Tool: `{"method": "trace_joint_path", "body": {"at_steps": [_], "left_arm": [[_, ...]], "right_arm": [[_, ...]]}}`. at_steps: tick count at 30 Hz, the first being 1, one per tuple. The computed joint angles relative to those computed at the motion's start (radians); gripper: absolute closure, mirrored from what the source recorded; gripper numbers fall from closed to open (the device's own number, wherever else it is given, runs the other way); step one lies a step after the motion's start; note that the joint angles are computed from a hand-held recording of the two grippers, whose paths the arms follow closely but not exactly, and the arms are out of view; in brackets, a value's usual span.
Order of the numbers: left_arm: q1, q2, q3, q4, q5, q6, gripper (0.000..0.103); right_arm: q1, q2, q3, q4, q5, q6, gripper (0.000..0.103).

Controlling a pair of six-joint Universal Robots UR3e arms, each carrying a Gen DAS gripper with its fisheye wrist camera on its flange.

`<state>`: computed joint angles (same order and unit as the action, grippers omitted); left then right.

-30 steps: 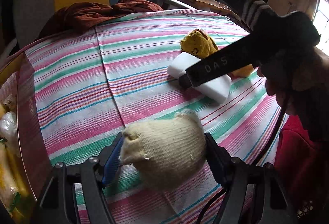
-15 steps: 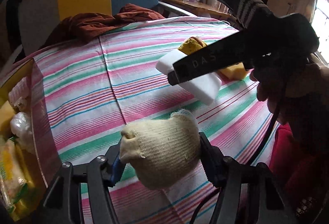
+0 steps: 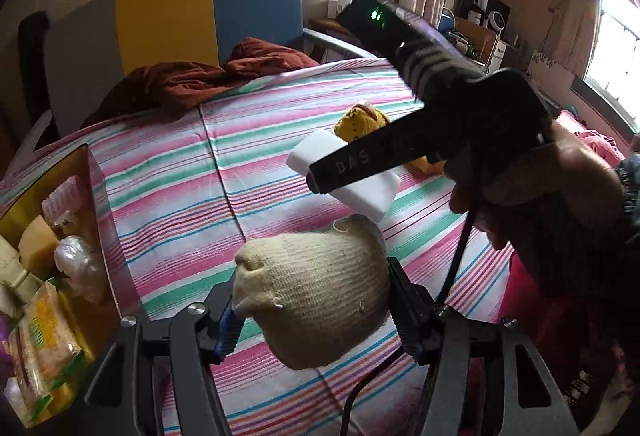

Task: Organize objects
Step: 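Lift the knit glove with left tool while right tool grasps white foam block, then carry the glove and foam block with both tools toward the gold tray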

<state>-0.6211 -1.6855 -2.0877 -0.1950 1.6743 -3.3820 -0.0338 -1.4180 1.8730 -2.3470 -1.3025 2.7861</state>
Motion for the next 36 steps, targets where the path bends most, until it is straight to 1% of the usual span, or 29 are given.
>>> {"method": "trace_joint_path", "body": {"at_steps": [8,15,30,34,36], "left_arm": [[-0.002,0.050,-0.025,-0.004,0.001,-0.007,0.039],[0.001,0.087,-0.045,-0.006,0.002,-0.011,0.039],[0.022,0.214,-0.106,-0.023,-0.001,-0.019,0.039],[0.038,0.265,-0.133,-0.036,-0.004,-0.019,0.039],[0.054,0.302,-0.155,-0.045,-0.007,-0.019,0.039]], "right_arm": [[0.007,0.009,-0.004,0.007,-0.010,-0.007,0.041],[0.023,0.001,0.002,0.025,0.015,-0.047,0.041],[0.065,0.033,-0.011,0.006,-0.083,-0.026,0.041],[0.091,0.032,-0.009,0.012,-0.091,-0.029,0.041],[0.117,0.044,-0.016,0.017,-0.115,-0.030,0.041]]}}
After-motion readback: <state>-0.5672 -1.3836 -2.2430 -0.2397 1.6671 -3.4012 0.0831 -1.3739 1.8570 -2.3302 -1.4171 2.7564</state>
